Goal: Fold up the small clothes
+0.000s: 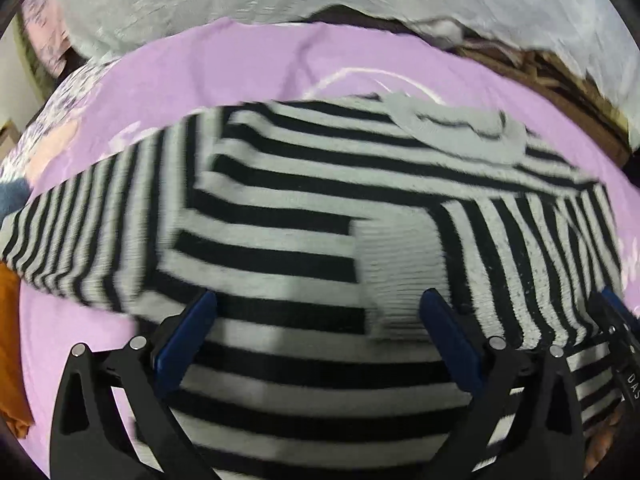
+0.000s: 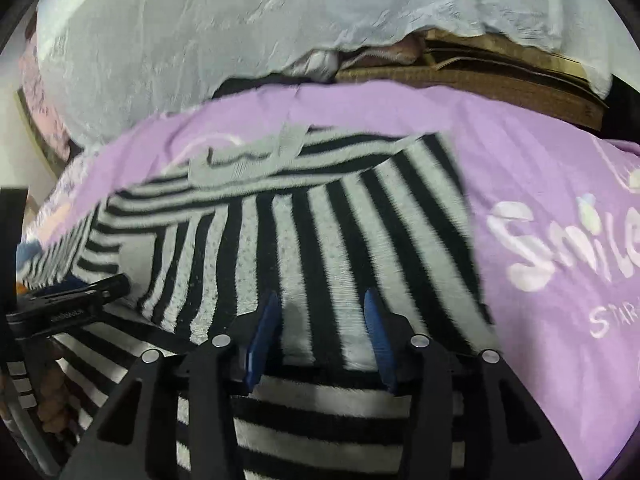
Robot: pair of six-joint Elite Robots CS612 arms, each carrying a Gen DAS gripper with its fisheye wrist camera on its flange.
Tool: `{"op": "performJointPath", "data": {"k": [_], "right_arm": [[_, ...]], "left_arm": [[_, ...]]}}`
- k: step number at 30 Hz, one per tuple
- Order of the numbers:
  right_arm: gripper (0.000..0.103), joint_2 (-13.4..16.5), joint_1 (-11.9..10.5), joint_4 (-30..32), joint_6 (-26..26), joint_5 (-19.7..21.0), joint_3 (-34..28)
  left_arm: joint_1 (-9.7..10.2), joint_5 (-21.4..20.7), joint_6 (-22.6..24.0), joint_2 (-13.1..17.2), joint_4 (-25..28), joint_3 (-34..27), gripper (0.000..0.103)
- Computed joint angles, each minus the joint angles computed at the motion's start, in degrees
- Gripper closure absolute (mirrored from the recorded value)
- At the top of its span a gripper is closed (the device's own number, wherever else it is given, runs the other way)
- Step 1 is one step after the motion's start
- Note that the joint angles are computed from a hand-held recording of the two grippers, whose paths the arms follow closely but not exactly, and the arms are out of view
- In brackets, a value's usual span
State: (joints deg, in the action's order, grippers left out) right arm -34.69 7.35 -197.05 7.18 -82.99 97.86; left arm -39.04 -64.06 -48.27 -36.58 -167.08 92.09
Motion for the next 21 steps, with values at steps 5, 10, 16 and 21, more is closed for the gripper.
{"op": "performJointPath", "data": {"k": [5,10,16,21], "right_arm": [[0.057,-1.4,-1.0,-3.6,3.1,1.3,2.4],[0.046,-2.4,-0.5,-5.1,3.6,1.9,3.8],[0.045,-2.0,1.1,-2.4,1.4,2.3,2.2],[0.045,-1.5,2.2,0.6,0.3,2.2,-0.4]], "left_arm": [[1.08,1.7,-6.5,-3.4,-3.0,5.8,0.004],[2.28,3.5,-12.1,-6.1,-3.6,10.5,0.004],[3.39,-0.9,-17.0,-6.7,-8.6,12.8,0.005],[1.52,-0.8,-6.7,-4.8,-2.4,5.9,0.005]]}}
